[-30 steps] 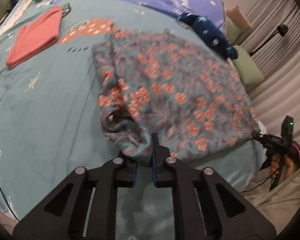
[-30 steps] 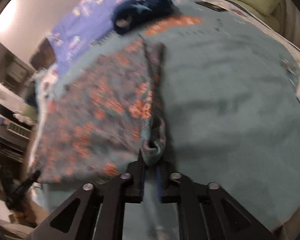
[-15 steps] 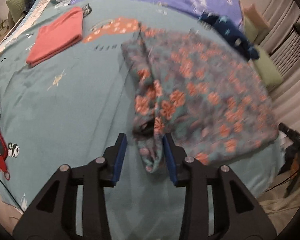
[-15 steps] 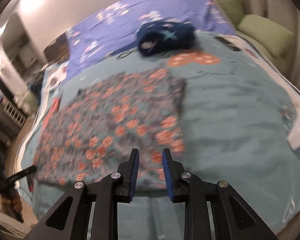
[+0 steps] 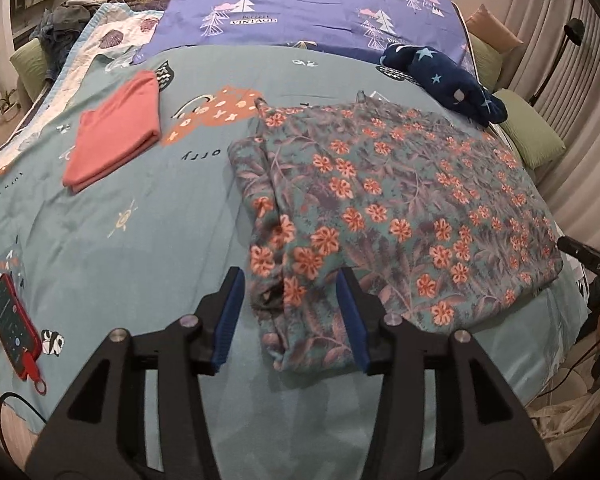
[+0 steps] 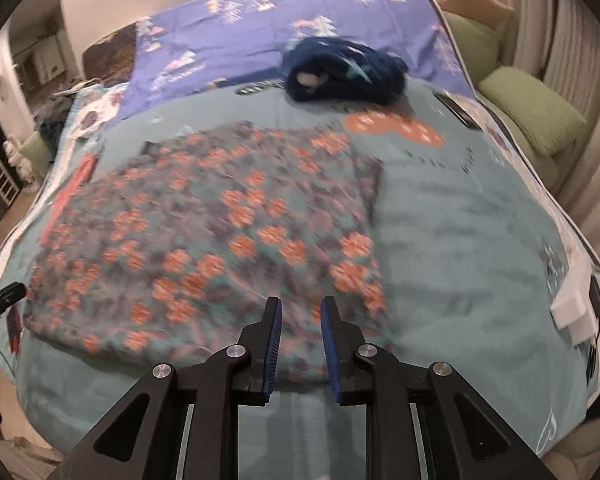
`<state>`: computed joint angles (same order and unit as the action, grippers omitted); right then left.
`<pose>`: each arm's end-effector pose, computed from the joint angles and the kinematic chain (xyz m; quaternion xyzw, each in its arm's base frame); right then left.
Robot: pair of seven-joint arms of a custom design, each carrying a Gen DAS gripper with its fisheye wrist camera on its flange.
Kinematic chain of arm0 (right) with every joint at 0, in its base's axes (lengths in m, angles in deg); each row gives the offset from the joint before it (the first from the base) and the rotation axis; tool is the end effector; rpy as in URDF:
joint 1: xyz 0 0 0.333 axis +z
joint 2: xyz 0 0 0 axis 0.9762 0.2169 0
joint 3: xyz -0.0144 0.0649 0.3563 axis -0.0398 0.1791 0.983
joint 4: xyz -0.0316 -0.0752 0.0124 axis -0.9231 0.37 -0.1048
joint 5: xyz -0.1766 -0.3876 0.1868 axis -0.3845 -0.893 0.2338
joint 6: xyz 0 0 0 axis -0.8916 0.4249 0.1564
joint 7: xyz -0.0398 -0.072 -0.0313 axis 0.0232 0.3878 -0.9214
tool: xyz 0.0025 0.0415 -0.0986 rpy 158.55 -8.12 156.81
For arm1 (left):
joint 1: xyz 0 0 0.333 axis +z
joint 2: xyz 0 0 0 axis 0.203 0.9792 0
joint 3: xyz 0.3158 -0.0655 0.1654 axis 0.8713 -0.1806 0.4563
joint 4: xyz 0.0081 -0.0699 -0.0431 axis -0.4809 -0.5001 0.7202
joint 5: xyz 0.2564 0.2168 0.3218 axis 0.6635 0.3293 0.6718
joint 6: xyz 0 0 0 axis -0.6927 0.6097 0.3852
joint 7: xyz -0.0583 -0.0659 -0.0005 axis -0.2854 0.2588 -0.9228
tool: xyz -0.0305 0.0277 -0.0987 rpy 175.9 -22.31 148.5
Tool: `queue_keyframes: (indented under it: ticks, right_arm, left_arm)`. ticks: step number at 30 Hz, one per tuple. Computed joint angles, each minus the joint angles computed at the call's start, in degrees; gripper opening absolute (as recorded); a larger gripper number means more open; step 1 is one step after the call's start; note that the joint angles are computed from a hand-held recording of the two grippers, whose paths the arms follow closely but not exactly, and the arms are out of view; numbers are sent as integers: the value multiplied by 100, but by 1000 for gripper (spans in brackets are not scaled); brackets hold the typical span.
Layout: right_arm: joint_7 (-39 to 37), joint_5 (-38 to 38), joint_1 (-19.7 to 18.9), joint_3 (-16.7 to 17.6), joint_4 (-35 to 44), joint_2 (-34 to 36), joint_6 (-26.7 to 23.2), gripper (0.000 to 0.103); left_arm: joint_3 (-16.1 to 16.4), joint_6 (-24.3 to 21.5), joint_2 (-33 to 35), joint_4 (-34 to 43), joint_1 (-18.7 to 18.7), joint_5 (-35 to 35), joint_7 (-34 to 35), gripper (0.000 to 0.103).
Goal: Fold small clothes
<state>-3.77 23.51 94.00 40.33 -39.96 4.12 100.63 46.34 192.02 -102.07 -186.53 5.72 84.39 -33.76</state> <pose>0.5736 0.2283 0.5230 -0.7858 0.5286 -0.1580 0.2795 0.4094 -0.1076 0.5244 -0.7802 0.5367 -0.2476 0.2047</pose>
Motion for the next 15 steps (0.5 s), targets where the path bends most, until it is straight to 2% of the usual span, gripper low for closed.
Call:
queue_keyframes:
  ticks: [4, 11, 15]
  right_arm:
    - [-471, 208, 216, 80, 90, 48, 1, 21]
    - [-1846, 924, 786, 284, 278, 202, -68, 25]
    - [-2534, 1076, 1069, 441, 310, 286, -117, 28]
  left_arm:
    - [17, 53, -130, -131, 48, 22, -49, 50]
    - [18, 205, -446, -388, 195, 121, -233, 54]
    - [22, 255, -610, -504, 262, 148, -304, 55]
